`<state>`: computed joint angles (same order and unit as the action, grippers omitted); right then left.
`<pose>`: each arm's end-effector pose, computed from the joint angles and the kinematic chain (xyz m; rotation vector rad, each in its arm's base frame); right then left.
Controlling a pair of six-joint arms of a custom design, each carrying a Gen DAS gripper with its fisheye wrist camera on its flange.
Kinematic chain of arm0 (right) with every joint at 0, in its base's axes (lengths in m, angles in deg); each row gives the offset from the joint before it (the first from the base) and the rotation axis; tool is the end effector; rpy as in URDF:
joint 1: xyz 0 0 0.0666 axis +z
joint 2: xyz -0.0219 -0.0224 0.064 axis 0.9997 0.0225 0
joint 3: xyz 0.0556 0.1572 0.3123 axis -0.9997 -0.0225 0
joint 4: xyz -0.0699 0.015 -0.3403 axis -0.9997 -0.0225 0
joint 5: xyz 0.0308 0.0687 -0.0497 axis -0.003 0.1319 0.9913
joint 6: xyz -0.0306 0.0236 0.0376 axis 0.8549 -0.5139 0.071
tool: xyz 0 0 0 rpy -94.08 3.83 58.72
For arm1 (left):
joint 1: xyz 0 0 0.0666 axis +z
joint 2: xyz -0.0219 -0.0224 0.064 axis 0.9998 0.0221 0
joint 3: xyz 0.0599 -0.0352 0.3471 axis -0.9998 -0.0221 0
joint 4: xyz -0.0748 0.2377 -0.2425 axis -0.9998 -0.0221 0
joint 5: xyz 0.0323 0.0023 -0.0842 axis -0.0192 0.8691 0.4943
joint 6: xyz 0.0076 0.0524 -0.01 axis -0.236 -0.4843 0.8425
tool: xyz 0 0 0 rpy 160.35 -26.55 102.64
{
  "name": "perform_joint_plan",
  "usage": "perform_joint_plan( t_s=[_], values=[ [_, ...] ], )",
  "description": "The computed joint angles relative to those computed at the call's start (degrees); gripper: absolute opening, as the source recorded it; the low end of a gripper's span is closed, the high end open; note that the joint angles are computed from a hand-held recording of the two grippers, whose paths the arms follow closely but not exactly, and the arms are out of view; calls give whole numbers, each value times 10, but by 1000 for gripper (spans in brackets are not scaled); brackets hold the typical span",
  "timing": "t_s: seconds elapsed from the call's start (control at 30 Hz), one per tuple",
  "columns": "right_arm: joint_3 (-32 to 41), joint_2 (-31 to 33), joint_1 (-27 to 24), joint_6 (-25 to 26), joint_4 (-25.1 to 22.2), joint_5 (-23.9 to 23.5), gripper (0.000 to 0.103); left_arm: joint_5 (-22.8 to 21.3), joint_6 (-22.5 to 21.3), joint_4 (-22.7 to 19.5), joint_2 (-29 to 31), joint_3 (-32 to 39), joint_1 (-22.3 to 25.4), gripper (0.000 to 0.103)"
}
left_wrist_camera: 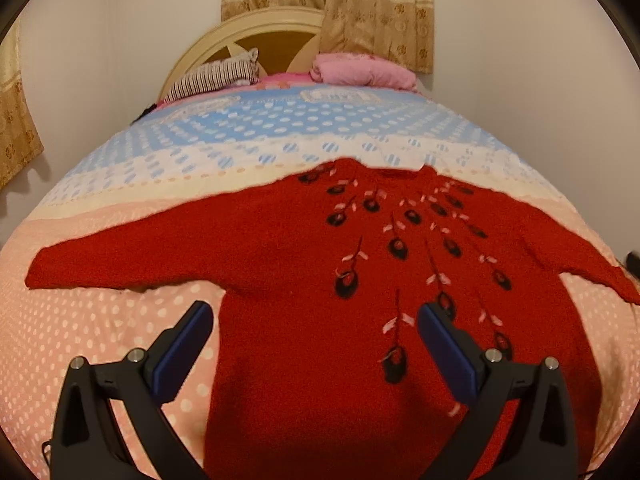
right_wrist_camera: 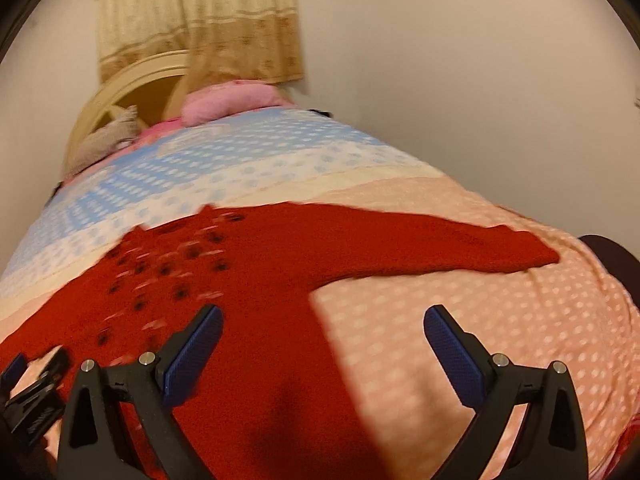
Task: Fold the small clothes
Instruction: 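Grasp the sweater sleeve cuff with the right gripper and lift it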
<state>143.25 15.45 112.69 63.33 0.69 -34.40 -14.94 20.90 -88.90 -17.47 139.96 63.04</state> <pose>0.2897 0.1130 0.5945 0.1982 2.2544 -0.0297 0.3069 -0.1289 0.5228 -0.3274 2.2983 0.1392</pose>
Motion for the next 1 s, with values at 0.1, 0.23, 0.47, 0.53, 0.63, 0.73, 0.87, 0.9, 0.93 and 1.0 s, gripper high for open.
perform_joint_plan(
  t_s=[0.1,0.23,0.47,0.53,0.63,0.73,0.87,0.9,0.93,1.0],
  values=[
    [-9,2,-133,21,21,-93,76,15,4,8,4,-17,13,103],
    [16,53,-332,20,-2,-208,46,23,17,15,6,-40,24,103],
    [106,159,-512,38,-29,-226,46,47,35,16,6,-56,38,103],
    [137,193,-523,56,-47,-242,46,47,35,12,11,-53,39,103],
    [165,229,-515,82,-66,-255,46,39,33,4,22,-45,36,103],
    [169,249,-514,83,-82,-270,28,39,31,2,23,-45,37,103],
    [146,239,-513,91,-61,-267,6,46,29,2,26,-44,40,103],
    [145,236,-517,92,-60,-275,4,46,28,2,27,-43,40,103],
    [146,233,-521,91,-59,-286,4,46,28,3,27,-43,40,103],
    [148,223,-526,86,-48,-300,4,48,29,6,27,-44,41,103]
  ],
)
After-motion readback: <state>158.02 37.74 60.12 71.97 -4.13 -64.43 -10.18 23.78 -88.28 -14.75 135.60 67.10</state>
